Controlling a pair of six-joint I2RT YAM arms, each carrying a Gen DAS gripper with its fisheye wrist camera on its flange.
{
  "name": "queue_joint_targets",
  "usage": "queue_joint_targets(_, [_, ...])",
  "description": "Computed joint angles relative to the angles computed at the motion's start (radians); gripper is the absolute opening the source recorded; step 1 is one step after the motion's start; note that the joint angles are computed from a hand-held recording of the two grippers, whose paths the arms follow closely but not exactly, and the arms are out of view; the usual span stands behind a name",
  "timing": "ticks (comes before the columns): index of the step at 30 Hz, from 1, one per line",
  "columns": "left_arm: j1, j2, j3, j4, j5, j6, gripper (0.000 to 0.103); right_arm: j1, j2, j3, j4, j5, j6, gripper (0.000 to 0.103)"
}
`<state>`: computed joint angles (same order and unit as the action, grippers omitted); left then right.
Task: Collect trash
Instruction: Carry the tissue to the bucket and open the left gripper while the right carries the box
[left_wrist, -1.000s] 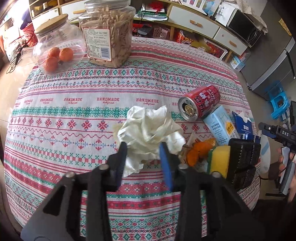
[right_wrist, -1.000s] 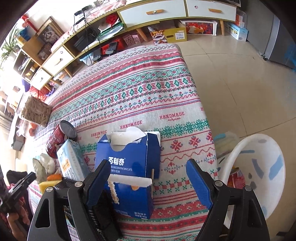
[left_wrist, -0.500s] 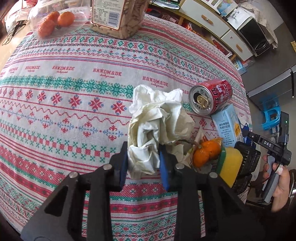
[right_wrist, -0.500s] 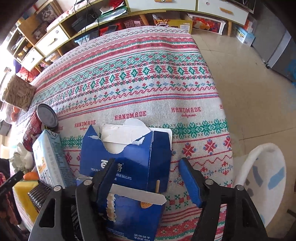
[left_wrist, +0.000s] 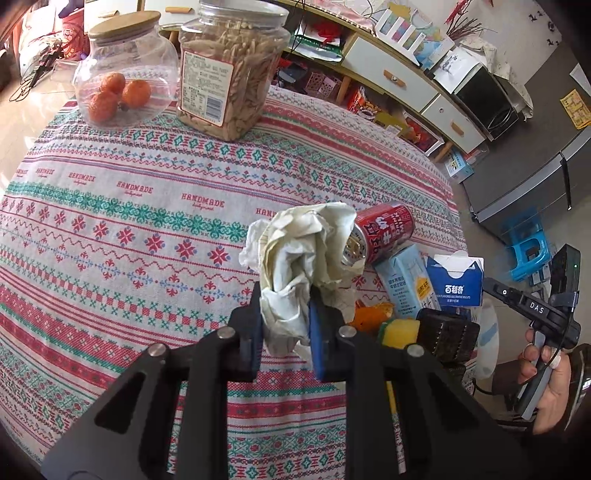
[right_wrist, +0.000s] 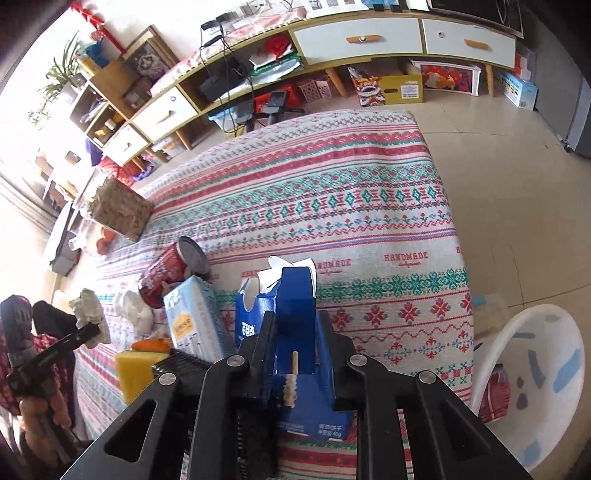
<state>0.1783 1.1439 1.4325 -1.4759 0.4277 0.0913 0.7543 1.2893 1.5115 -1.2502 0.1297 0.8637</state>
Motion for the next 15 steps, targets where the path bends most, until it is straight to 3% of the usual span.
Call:
queue_joint_targets(10, [-0.002,0.007,-0.001,0.0,0.014,0.012,0.023,0.017,0.033,-0.056,0.163,-0.135,0.016,0.022])
queue_joint_targets(15, [0.001,-0.001,0.0,-0.015,0.004,0.016,0.023,-0.005,0.066,-0.072,0.202,-0.154,0.019,0.023])
